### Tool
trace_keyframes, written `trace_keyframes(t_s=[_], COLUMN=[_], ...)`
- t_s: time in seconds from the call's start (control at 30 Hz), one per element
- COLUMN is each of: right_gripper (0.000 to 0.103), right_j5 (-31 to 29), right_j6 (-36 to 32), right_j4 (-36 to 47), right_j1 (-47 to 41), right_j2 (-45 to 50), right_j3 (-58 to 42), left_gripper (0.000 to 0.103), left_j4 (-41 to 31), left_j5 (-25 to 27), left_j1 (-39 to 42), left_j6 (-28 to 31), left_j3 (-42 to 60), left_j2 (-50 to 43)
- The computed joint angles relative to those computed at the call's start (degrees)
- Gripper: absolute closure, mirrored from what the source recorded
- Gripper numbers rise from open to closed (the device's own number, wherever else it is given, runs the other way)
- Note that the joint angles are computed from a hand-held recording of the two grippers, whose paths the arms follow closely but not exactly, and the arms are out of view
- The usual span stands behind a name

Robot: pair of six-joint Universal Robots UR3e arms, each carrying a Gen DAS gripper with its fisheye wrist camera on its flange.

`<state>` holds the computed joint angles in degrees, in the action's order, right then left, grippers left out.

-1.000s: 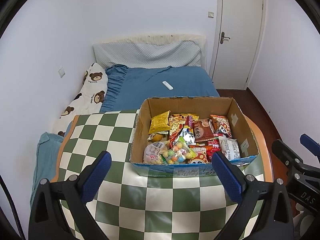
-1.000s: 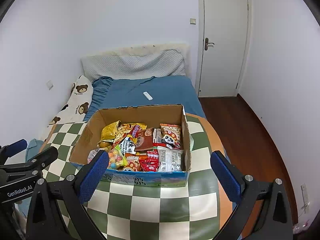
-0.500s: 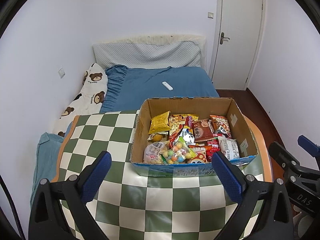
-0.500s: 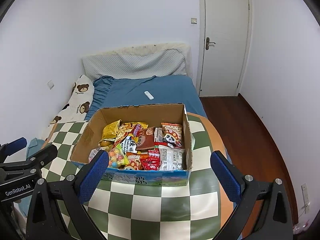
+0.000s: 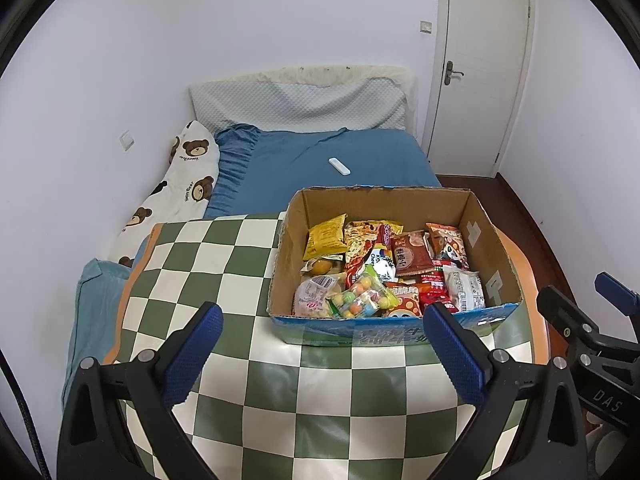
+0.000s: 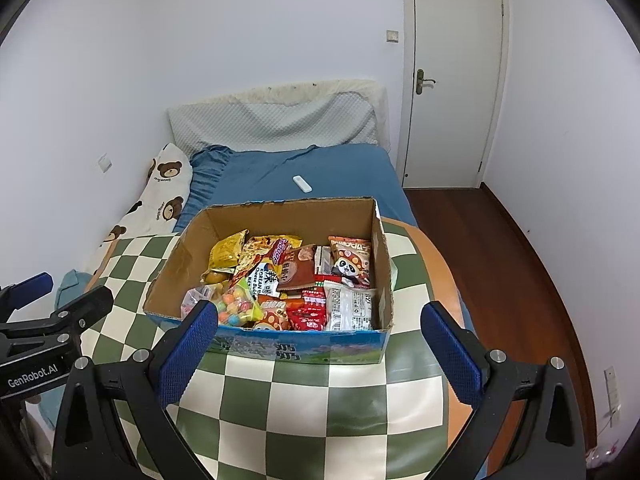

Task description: Organize snacks

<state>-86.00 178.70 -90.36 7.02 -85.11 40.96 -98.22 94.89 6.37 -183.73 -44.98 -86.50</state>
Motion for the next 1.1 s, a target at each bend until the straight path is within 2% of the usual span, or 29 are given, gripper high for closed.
trace_keyframes(t_s=[1.1], right_gripper=[0.000], right_j5=[-0.1], right_j6=[0.4], right_j4=[0.8], right_j1=[0.8], right_j2=[1.1], right_j3=[-1.9], left_gripper=[0.000], left_j4=[1.3], left_j5=[0.1], left_j1=[0.3], left_j6=[-0.2], left_j3=[-3.0], left_j2=[1.9])
